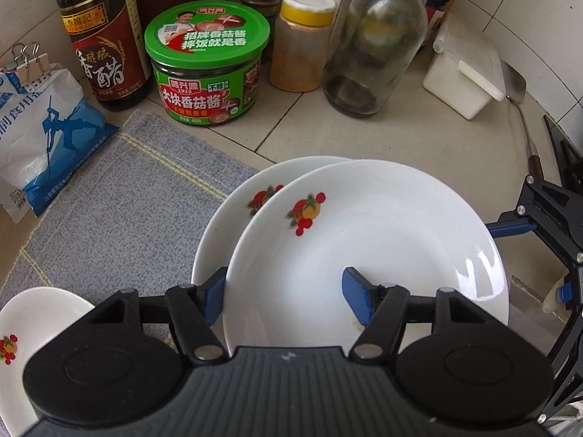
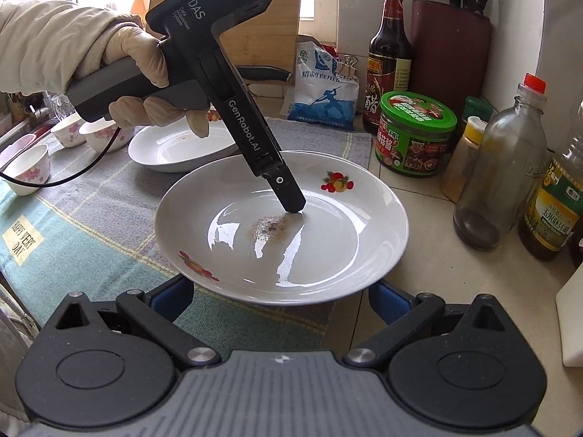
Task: Organize plates and bowls
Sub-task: 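Lower the stained plate onto the other plate and open the left tool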
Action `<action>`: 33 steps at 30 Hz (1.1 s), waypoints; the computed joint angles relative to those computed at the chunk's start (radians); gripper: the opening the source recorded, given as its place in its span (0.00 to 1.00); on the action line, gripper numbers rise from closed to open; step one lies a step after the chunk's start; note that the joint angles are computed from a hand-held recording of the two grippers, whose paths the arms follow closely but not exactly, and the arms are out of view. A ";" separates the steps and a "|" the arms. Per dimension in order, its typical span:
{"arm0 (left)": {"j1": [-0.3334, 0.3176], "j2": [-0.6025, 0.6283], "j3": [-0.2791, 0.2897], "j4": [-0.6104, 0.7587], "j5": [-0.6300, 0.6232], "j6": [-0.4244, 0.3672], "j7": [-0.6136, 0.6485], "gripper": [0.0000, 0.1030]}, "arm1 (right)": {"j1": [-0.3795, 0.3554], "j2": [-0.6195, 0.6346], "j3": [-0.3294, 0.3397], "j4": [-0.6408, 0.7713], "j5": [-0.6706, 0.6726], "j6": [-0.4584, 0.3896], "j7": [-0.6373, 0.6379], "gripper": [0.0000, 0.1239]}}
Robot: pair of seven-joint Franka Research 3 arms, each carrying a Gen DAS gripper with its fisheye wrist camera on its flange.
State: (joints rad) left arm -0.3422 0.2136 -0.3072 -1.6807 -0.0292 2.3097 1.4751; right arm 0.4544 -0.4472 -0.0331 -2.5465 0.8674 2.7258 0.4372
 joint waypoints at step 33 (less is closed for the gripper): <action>-0.023 -0.035 0.010 -0.025 0.117 0.023 -0.050 0.73 | 0.003 -0.007 0.003 -0.009 -0.036 0.010 0.020 0.83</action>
State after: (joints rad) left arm -0.3656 0.1785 -0.2968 -1.7052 0.0882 2.3331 1.4255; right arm 0.4578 -0.4546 -0.0301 -2.5560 0.8318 2.7355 0.4571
